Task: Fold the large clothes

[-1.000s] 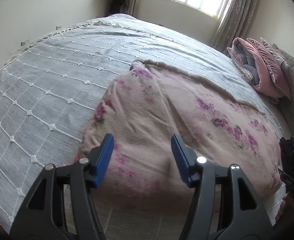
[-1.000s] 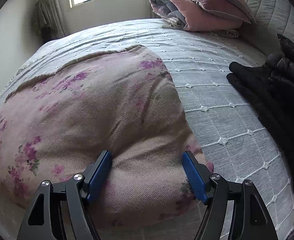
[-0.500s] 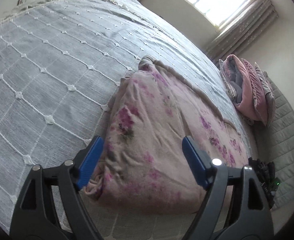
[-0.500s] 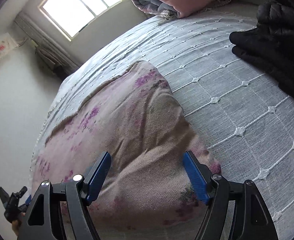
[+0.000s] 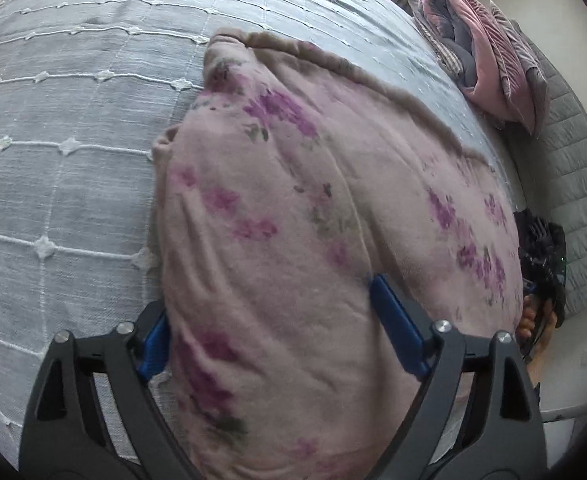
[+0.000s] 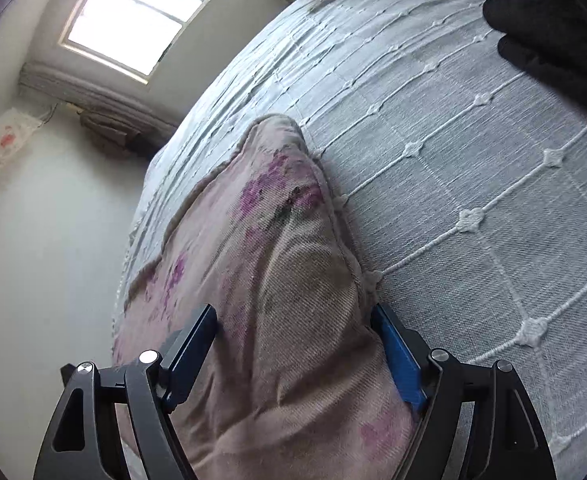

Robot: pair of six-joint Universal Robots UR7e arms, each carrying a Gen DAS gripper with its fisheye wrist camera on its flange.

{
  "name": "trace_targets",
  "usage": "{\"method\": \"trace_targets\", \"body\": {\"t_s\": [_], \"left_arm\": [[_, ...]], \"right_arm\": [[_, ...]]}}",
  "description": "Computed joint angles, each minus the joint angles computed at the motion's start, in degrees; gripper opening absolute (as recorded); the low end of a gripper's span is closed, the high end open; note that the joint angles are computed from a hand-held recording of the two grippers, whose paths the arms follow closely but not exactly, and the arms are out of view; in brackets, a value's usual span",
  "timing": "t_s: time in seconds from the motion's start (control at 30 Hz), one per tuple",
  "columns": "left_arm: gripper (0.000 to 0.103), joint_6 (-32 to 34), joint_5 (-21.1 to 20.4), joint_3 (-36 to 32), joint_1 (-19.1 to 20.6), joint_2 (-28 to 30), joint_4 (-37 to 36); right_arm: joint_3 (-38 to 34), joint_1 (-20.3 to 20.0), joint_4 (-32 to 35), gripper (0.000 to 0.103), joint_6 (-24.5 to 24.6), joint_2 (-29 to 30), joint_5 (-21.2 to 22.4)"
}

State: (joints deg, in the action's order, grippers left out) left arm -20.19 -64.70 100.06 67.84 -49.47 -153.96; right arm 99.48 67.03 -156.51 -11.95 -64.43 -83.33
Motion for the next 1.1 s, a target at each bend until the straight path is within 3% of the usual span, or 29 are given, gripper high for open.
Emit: {"method": "trace_targets", "body": {"t_s": [0.07, 0.17, 0.33, 0.43, 0.53, 0.7, 0.93, 1.03, 1.1], "left_arm": [[0.098, -0.39, -1.12, -0.76, 0.47, 0.67, 0.36], [0.099, -1.74, -2.65, -1.86, 1.39, 0.92, 1.32], [0.102, -4.94, -6.13, -2.21, 3.20, 1.24, -0.85], [0.102, -7.36, -5.34, -2.11, 2.77, 1.67, -1.84], [0.102, -7.71, -4.55, -2.78, 2.40, 2.32, -1.22], [0.102, -4.76, -5.22, -0.45, 1.70, 1.26, -4.02], [0.102, -4.18, -5.08, -2.34, 2.34, 2.29, -1.33], [0.102, -5.42, -2.91, -2.29, 1.59, 2.53, -1.69], [0.094, -5.77, -1.53, -1.78, 1.02, 2.43, -2.21]], "right_arm": [[-2.40, 0.25, 2.73, 0.082, -0.21, 1.39, -1.08], [-6.52, -0.38, 9.38, 0.084, -0.29, 3.66, 1.92], [-9.33, 0.03, 12.71, 0.085, -0.56, 5.25, 2.06], [-10.51, 0.66, 14.60, 0.086, -1.10, 6.29, 2.56], [-10.20, 2.00, 13.55, 0.087, -2.00, 6.56, -0.05], [-10.24, 2.00, 13.31, 0.085, -1.60, 6.80, 0.61], [-9.17, 2.03, 10.89, 0.085, -2.63, 7.06, -0.69], [-7.96, 2.52, 8.19, 0.073, -3.07, 6.92, -2.04], [-7.16, 2.66, 7.30, 0.060, -3.20, 6.65, -1.84]]}}
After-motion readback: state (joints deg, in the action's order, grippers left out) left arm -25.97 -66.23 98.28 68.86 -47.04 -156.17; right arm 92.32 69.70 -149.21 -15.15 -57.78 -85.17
